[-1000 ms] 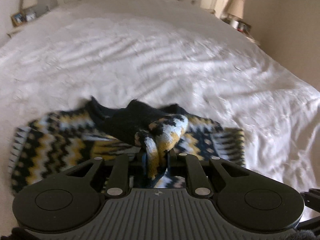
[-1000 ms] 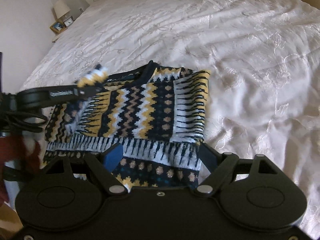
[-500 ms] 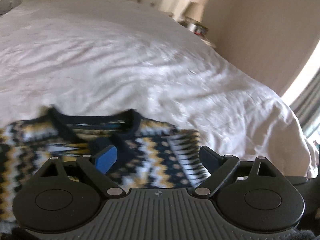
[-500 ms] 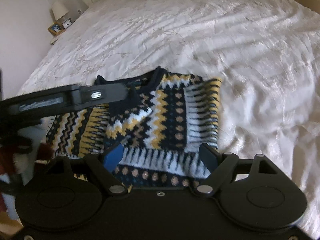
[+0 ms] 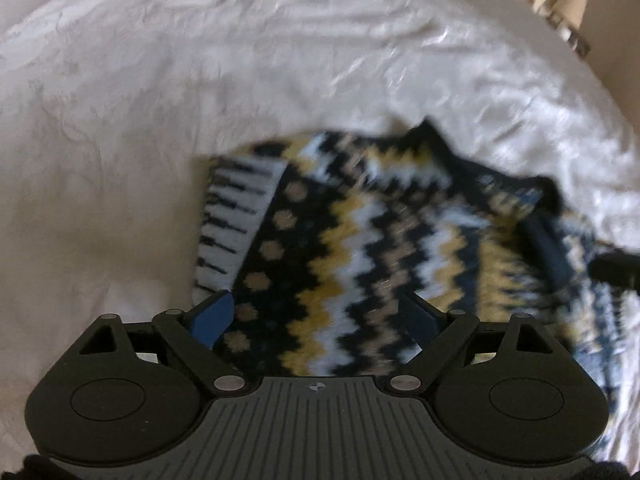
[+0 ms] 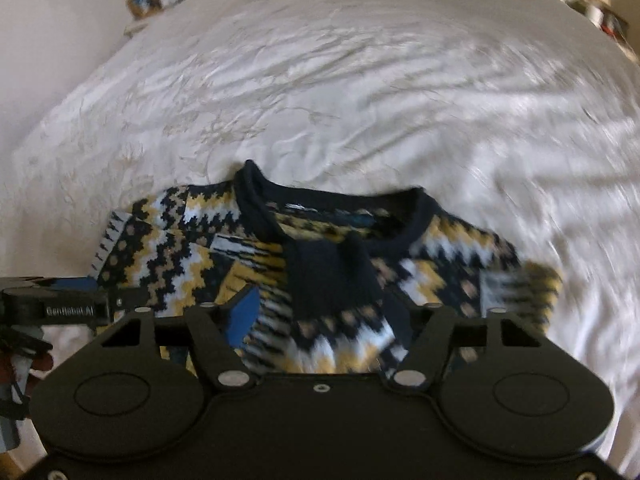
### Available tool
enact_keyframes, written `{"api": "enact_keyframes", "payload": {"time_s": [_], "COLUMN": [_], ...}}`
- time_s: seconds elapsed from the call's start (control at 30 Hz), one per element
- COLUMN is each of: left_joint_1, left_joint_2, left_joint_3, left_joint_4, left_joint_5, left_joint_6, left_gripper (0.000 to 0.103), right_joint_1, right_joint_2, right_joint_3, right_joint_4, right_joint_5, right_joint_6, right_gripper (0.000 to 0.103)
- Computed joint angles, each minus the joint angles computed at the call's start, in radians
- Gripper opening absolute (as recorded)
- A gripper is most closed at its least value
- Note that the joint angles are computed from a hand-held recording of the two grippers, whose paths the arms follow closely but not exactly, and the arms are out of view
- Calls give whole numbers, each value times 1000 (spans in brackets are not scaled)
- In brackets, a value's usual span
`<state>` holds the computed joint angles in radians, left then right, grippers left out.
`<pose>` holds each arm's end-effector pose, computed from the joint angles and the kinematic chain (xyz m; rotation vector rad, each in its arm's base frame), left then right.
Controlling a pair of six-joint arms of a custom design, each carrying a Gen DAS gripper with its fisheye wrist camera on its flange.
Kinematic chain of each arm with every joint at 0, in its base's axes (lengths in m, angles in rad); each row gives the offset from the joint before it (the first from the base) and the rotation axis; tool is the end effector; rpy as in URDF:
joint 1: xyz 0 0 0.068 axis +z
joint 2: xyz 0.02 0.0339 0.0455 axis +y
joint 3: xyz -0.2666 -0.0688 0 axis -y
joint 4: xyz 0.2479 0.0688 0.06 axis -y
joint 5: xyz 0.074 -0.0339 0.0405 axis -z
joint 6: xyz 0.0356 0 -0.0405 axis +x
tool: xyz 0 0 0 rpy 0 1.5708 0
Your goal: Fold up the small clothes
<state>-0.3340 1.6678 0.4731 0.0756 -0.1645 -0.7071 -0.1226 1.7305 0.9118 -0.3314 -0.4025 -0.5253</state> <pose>0.2289 -0.0733 0.0721 -0.5444 2.6118 -0.1141 0.3185 -0.0252 0.1392 -0.6311 2.5255 0.3262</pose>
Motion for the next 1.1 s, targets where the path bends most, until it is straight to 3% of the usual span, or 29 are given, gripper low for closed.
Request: {"api": "enact_keyframes", "payload": {"time_s": [0.07, 0.3, 0.33, 0.37, 0.4, 0.5, 0.63, 0.77, 0.93, 1.03, 1.1], "left_joint_1": [21, -2, -3, 2, 7, 13, 3, -13, -48, -64, -69], "left_joint_2": [50, 139, 144, 140, 127, 101, 56, 26, 19, 18, 4], "left_joint_3": [2, 44, 46, 42, 27, 7, -10, -17, 3, 17, 16], "left_joint_4": [41, 91, 96, 99, 104, 105, 93, 83, 43, 14, -3], "left_joint_5": [33, 13, 11, 14, 17, 20, 0, -20, -38, -39, -38], "left_joint_6": [25, -20, -24, -22, -17, -18, -62, -99, -98, -85, -78], "left_gripper": [90, 94, 94, 94, 94, 94, 94, 94, 94, 94, 94], "right_joint_1": [57, 198, 211, 219, 218, 167, -6, -188, -334, -354, -360], "right_joint_2": [24, 174, 191, 205, 214, 177, 49, -8, 107, 222, 263], "right_joint_3": [1, 64, 74, 81, 89, 101, 104, 121, 143, 177, 199], "right_joint_4": [37, 98, 97, 96, 91, 62, 18, -1, -40, -114, -149], "right_joint_5": [53, 219, 239, 255, 257, 182, -48, -180, -134, -27, 29], "right_joint_6": [10, 21, 17, 8, -3, 1, 13, 33, -20, -80, -85], "right_gripper": [57, 52, 39, 17, 12, 11, 11, 11, 14, 23, 23]}}
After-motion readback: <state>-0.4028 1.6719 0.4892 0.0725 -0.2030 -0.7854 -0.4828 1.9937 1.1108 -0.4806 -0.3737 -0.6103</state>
